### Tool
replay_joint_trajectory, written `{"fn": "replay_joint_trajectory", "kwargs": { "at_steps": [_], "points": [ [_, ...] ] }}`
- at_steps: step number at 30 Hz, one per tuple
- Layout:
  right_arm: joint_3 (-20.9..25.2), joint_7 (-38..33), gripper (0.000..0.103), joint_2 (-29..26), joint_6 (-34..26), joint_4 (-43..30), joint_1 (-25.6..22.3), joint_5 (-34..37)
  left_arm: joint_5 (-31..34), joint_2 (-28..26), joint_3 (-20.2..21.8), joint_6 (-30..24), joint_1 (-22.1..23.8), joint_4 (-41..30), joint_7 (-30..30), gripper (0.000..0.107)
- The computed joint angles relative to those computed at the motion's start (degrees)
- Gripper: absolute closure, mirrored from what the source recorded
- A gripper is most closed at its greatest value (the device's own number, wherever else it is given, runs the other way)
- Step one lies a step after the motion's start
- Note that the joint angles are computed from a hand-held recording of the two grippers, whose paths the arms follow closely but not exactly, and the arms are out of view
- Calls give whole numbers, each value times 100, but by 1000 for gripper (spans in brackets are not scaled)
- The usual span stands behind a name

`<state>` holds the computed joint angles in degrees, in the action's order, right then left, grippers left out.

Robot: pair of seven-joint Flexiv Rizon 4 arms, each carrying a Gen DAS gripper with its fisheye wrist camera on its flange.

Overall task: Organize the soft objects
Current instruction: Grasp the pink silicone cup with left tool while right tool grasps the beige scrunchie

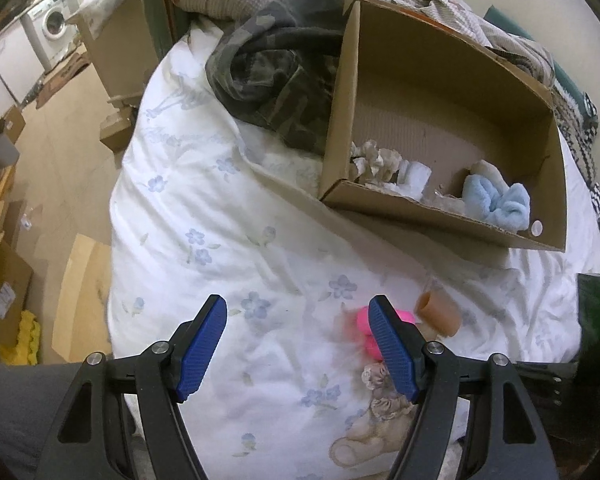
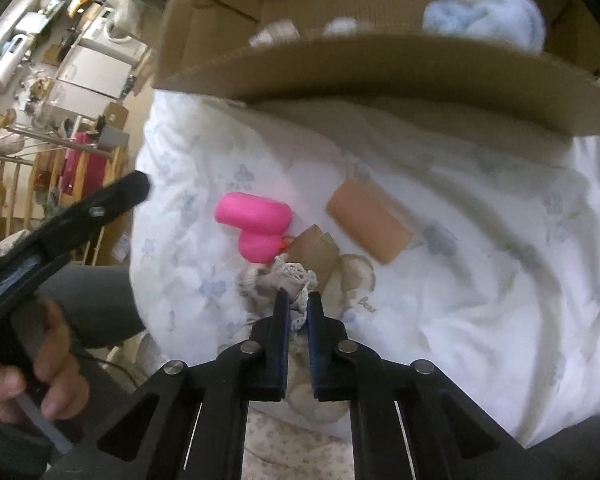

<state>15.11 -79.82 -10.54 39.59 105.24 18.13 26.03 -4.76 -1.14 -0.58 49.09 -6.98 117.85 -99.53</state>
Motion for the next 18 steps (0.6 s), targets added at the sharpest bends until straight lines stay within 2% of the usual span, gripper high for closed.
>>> {"fn": "replay_joint_trajectory", "kwargs": {
  "at_steps": [5, 8, 12, 18],
  "points": [
    [-32, -263, 94, 407, 309, 154, -173, 501, -294, -198, -88, -73, -59, -95, 98, 36],
    [-118, -146, 94, 602, 711, 323, -198, 569, -426, -385, -165, -173, -131, -224, 222, 36],
    [-235, 170, 94, 771, 1176, 563, -225, 444, -474, -634, -231, -368, -235, -402, 354, 36],
    [-344, 512, 94, 784, 1370, 663, -284, 237, -472, -812, -231, -484, -333, -497, 376, 36]
  ]
}}
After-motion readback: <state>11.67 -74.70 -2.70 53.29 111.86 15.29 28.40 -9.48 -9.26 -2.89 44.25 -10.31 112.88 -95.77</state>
